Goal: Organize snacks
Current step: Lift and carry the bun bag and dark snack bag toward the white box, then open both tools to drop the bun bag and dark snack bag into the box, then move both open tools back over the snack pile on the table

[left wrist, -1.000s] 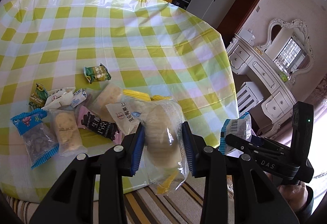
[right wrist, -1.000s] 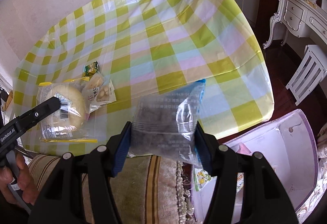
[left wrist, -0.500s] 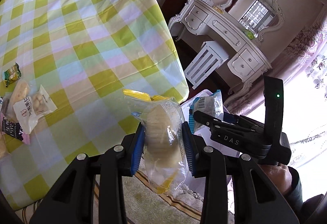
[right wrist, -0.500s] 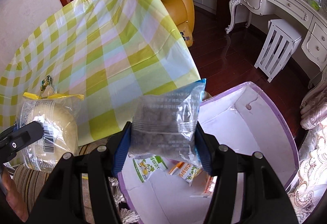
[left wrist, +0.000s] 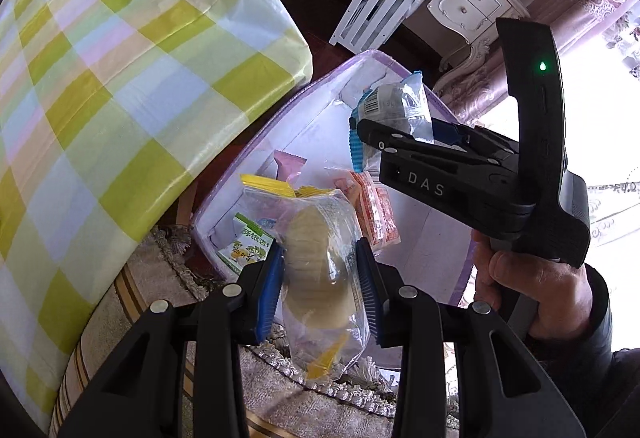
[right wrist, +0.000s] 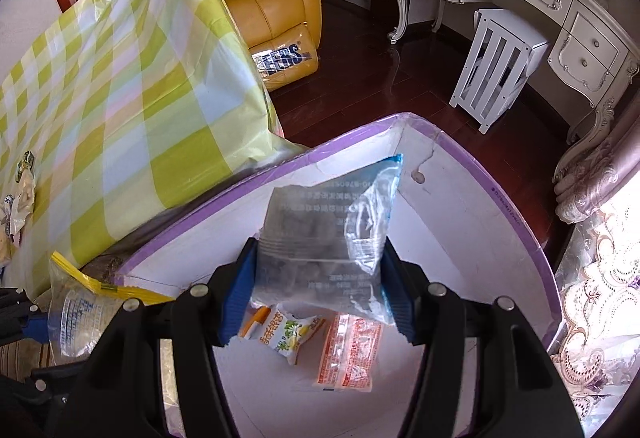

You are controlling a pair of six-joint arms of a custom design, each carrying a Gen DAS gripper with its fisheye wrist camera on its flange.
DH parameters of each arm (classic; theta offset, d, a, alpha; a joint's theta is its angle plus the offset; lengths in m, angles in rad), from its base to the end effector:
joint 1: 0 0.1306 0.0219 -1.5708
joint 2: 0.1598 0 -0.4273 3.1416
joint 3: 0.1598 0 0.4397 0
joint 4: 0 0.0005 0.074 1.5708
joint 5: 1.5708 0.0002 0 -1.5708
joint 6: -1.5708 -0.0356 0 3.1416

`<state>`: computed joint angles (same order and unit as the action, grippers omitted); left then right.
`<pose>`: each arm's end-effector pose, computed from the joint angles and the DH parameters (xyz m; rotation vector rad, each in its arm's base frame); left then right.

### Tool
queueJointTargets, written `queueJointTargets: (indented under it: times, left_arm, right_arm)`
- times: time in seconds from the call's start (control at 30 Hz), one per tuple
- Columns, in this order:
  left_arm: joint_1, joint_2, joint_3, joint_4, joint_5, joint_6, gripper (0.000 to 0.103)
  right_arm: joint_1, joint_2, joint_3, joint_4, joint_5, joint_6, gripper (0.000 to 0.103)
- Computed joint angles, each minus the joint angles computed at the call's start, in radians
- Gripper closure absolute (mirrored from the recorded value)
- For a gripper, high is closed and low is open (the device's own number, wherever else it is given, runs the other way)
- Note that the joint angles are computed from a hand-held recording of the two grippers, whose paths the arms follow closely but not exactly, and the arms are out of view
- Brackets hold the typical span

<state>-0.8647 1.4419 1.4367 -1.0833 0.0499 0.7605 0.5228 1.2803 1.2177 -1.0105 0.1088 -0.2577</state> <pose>0.3392 -0.4013 0.4583 0.1627 2.7896 -0.5469 0.3982 0.2244 0.4305 -0.3125 2.6200 0.1222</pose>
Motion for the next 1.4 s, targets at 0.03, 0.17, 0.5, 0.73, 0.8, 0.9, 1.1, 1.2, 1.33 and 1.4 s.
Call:
queueJointTargets:
  times: [0.03, 0.17, 0.5, 0.73, 0.8, 0.9, 1.1, 1.2, 1.33, 1.4]
  left_arm:
    - [-0.002, 0.015, 0.012, -0.016, 0.005, -0.010, 0.068]
    - [-0.005, 0.057, 0.044, -0.058, 0.029, -0.039, 0.068]
    - [0.004, 0.081, 0.070, -0.099, 0.065, -0.068, 0.067]
    - [0.012, 0.105, 0.076, -0.070, 0.084, -0.071, 0.065]
    - [0.011, 0.099, 0.069, -0.056, 0.080, -0.066, 0.063]
    - [0.011, 0.084, 0.057, -0.036, 0.064, -0.055, 0.056]
    - [0.013, 0.042, 0.026, 0.009, 0.042, -0.029, 0.054]
    - [0.016, 0.007, 0.002, 0.019, 0.008, -0.013, 0.054]
    - [0.020, -0.051, -0.039, 0.029, -0.081, 0.010, 0.045]
    - [0.019, -0.087, -0.060, 0.031, -0.146, 0.021, 0.045]
  right_arm:
    - [-0.003, 0.002, -0.003, 0.003, 0.003, 0.003, 0.044]
    - [-0.016, 0.010, -0.012, 0.014, 0.001, 0.011, 0.044]
    - [-0.028, 0.029, -0.018, 0.022, -0.014, 0.011, 0.043]
    - [-0.028, 0.032, -0.007, 0.017, -0.007, 0.000, 0.041]
    - [-0.027, 0.031, -0.003, 0.015, -0.007, 0.003, 0.037]
    - [-0.020, 0.029, 0.004, 0.013, -0.011, 0.000, 0.034]
    - [-0.009, 0.026, 0.017, 0.007, -0.026, -0.014, 0.027]
    - [0.002, 0.027, 0.029, 0.000, -0.031, -0.023, 0.027]
    - [0.022, 0.026, 0.044, -0.006, -0.045, -0.047, 0.026]
    - [0.037, 0.027, 0.055, -0.003, -0.052, -0.066, 0.026]
